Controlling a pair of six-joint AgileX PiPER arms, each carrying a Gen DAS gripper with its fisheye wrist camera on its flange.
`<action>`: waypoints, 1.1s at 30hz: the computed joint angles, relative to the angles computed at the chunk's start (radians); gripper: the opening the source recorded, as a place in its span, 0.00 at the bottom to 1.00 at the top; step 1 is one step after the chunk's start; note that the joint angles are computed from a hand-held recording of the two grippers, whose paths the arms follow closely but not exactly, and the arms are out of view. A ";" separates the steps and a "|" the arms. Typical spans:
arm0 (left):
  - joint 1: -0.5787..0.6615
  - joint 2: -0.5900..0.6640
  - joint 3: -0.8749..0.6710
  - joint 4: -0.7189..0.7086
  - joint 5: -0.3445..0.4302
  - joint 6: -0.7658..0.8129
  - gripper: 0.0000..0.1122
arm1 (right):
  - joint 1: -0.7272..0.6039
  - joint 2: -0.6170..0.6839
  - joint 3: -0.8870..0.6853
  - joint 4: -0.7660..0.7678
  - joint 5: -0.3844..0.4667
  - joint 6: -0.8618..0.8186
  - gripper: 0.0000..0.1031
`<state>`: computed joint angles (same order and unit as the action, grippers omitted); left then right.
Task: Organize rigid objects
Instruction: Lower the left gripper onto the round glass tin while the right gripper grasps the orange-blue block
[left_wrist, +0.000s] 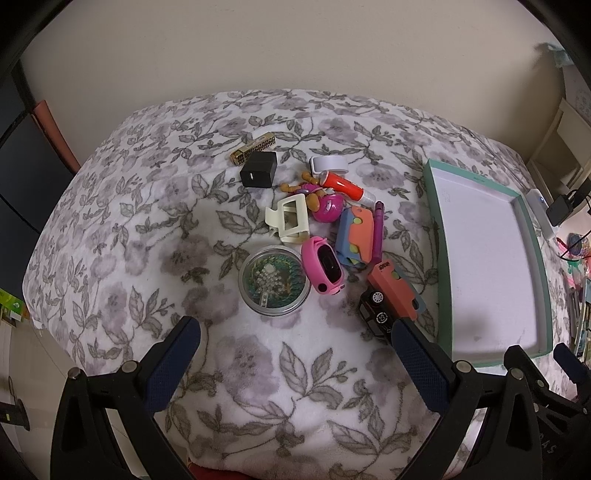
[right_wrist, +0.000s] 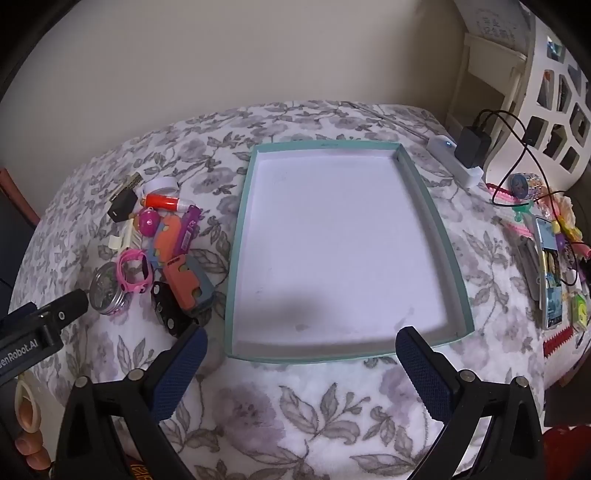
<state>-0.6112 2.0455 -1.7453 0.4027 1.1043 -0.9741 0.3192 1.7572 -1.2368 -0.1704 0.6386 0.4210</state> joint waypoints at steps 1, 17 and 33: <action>0.003 -0.001 0.000 -0.004 -0.002 0.004 0.92 | 0.000 0.003 -0.007 0.006 0.001 -0.006 1.00; 0.177 0.067 -0.119 -0.115 0.011 0.117 0.92 | 0.072 0.236 -0.448 0.246 0.214 -0.219 0.98; 0.275 0.203 -0.127 -0.240 -0.043 0.223 0.92 | 0.103 0.514 -0.716 0.233 0.347 -0.267 0.73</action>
